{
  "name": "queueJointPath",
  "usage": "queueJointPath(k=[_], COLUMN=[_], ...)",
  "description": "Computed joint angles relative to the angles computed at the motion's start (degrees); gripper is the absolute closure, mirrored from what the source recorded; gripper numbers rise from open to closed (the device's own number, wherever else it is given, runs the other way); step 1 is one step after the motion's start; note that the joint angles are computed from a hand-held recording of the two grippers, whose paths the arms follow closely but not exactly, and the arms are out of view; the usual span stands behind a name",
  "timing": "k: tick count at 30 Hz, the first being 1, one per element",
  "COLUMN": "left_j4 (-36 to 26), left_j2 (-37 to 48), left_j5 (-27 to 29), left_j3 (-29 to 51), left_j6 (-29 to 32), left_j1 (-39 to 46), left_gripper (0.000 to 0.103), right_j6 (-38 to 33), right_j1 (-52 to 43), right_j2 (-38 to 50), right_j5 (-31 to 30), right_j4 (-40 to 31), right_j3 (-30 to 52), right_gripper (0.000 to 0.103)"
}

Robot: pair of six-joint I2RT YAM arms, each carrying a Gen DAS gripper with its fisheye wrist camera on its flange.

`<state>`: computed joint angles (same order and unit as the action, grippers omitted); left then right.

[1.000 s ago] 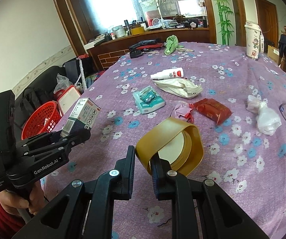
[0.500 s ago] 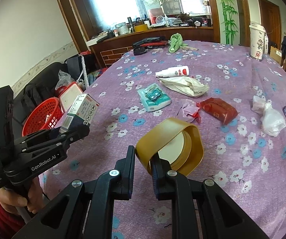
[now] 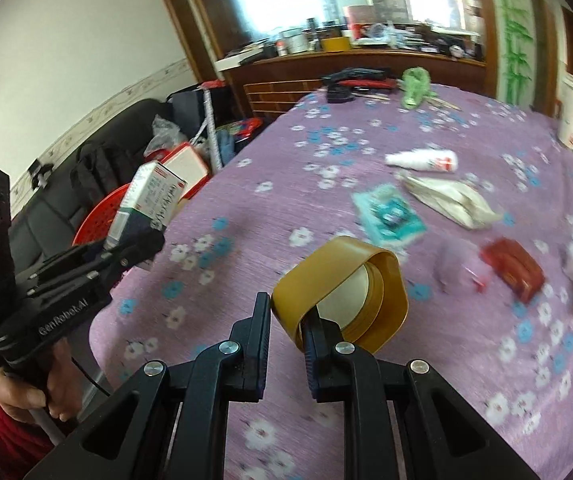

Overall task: Collect trash
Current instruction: 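Carry both held items over the red wastebasket and open both tools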

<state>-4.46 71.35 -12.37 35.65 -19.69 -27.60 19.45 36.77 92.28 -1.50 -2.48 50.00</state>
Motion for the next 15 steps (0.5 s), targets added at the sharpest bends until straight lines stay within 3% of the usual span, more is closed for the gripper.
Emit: queueJointPath(k=[9, 15], left_j4=[-4.14, -4.80], left_j2=[-11.75, -12.66], left_j5=[6.87, 13.65], left_j3=[-4.61, -5.94], left_j6=[5.27, 9.85], left_j1=[19.84, 34.61], left_gripper=[0.070, 0.070], right_j6=[-1.49, -1.51], right_j1=[6.74, 10.28], right_j2=[12.32, 24.16], right_j5=[-3.83, -7.14], right_j4=[-7.15, -13.44], right_j3=[20.05, 38.60], right_gripper=[0.087, 0.087])
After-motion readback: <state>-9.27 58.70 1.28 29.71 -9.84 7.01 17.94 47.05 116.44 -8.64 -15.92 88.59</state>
